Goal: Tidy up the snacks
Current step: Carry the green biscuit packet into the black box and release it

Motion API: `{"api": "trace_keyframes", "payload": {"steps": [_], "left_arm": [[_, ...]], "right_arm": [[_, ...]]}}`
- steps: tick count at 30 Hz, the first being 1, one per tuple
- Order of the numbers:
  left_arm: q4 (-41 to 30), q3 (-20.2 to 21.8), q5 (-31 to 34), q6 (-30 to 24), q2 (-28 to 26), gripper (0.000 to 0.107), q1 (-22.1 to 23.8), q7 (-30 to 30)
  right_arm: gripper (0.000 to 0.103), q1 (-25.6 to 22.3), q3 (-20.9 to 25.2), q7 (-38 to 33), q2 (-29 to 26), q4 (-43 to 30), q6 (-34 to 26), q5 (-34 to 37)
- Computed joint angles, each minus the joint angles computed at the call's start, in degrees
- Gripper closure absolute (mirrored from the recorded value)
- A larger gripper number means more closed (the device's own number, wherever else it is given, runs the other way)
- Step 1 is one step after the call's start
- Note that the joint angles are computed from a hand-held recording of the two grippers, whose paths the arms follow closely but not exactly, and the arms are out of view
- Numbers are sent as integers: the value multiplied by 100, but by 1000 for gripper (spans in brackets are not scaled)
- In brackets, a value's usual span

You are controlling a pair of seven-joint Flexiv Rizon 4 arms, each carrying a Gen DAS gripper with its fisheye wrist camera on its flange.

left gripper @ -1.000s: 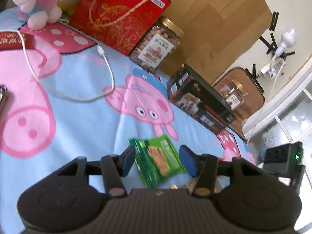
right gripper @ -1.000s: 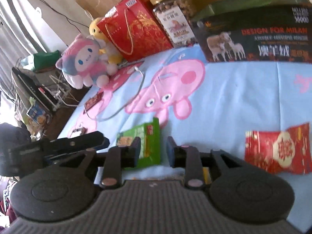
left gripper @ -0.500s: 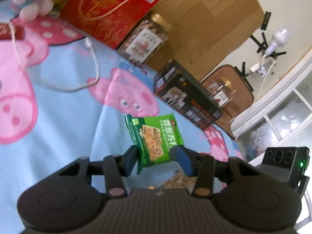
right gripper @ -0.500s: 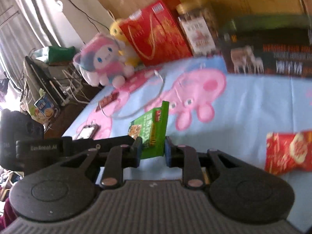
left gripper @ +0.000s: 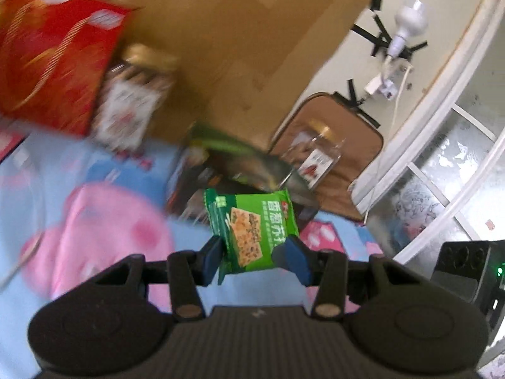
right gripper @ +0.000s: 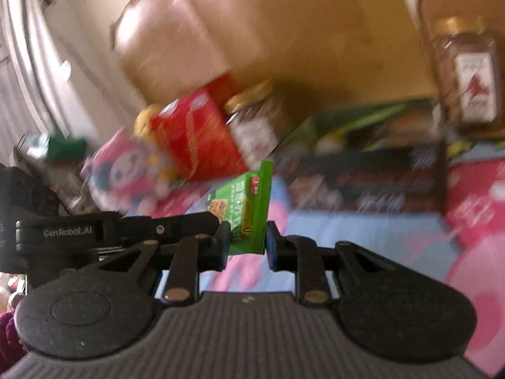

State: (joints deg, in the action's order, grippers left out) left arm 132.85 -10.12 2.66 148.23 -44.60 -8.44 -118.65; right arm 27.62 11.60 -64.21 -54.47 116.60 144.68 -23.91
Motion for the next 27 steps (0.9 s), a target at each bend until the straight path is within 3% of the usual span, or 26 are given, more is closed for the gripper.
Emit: {"api": "trace_keyframes", "payload": {"steps": [7,13,14,18,22,27], "left_arm": [[-1320,32,-428,-1472,3,63,-58,679],[-1851,82,-808,-1866,-252,63,-128,952],[-1902,77,-854,-1888,-290,63,-127,954],[-1962,359,-1483,-1898,-341,59,-540,1137],[-1658,122,-1177,-1600,-292,59,-298,924],[-880,88,-800,-1010,-142,53,-356,806]], "right_arm": [[78,274,-320,66,-233,-1030,-511,822],[73,535,-563,-123,-514,-1673,-823,1207],[73,645,-639,-198,-538,-1754,-889,1383],[51,937,-859,-418,-578,-1896,-1037,2136],[51,651,-613,-334,-499,-1526,-600,2065],[51,132,-289,-177,-349,-440,380,1540]]}}
